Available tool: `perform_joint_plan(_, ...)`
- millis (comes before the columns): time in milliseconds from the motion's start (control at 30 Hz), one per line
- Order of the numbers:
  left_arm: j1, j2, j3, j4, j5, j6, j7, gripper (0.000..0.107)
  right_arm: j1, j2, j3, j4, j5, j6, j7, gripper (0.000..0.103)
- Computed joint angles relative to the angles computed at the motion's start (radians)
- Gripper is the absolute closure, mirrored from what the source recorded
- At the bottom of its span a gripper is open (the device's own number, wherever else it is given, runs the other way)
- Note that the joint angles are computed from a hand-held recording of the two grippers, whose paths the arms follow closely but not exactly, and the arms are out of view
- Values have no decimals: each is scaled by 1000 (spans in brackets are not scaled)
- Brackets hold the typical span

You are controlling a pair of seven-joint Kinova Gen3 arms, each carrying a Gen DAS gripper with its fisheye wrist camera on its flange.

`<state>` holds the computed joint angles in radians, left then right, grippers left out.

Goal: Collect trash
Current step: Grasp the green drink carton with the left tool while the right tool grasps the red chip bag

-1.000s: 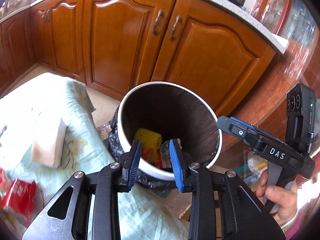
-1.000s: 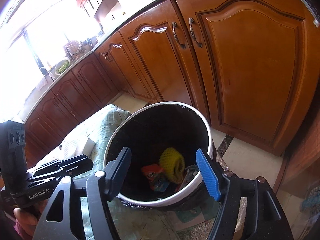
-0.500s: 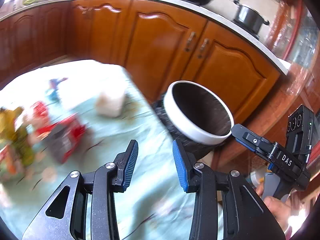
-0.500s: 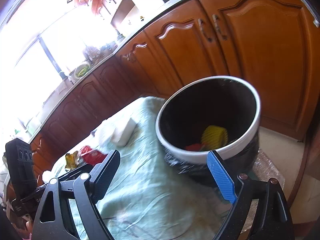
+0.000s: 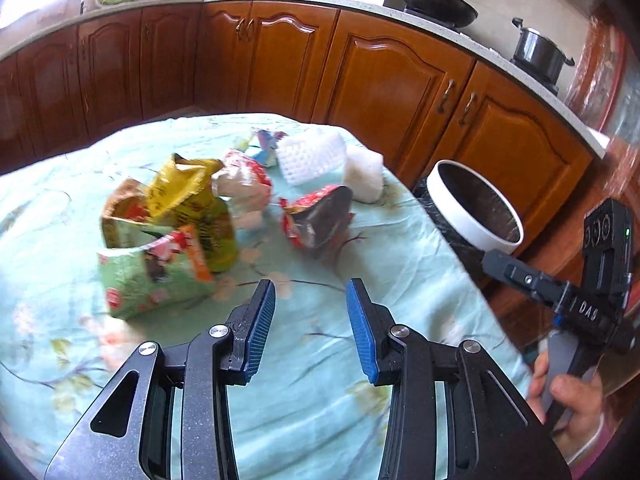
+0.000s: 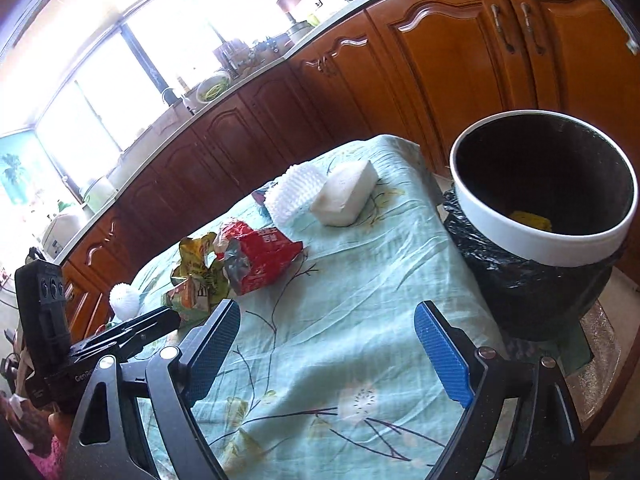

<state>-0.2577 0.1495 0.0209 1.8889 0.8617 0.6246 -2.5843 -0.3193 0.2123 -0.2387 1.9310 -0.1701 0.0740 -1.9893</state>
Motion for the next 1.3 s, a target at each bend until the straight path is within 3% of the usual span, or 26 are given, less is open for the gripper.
perform_joint_plan(233,-53,9,-26,-45,-40,34,-107,64,-35,49,-2,-75,11,40,12,13)
perform_joint_plan(367,-82,45,-28,-100,-60,82,-126,49,-33,102,-23,-149,7,80,38,13)
perform_joint_plan(433,-94,61,-21,-124,-77,98,-145,49,-18,129,-45,-183,-5,101,59,13)
perform_joint_plan(533,-87,76,-9,-145,-127,76,-169,45,8,172,-78,-229,-33,124,92,13)
perform_joint_plan(633,-81,97,-1,-163,-190,52,-181,43,-14,207,-54,-281,-44,158,98,14)
perform_joint_plan(700,-93,114,17,-171,-218,44,-204,42,-33,227,-33,-312,-45,182,95,20)
perform_joint_plan(833,-69,144,9,-180,-304,-9,-138,42,-80,274,16,-385,-31,236,80,26)
perform_joint_plan(933,-67,165,10,-203,-363,13,-84,43,-91,305,33,-427,-26,271,68,43)
perform_joint_plan(967,-65,164,14,-198,-379,3,-77,44,-92,312,35,-434,-26,274,65,53)
perform_joint_plan(1000,-67,163,21,-196,-390,3,-75,48,-98,314,43,-437,-23,277,59,70)
perform_joint_plan(1067,-82,153,38,-180,-388,3,-90,62,-107,305,56,-428,-13,274,49,92)
perform_joint_plan(1167,-99,146,50,-179,-362,38,-99,69,-113,279,60,-394,-3,244,44,100)
perform_joint_plan(1300,-105,129,57,-163,-309,74,-101,71,-110,227,59,-325,10,202,41,102)
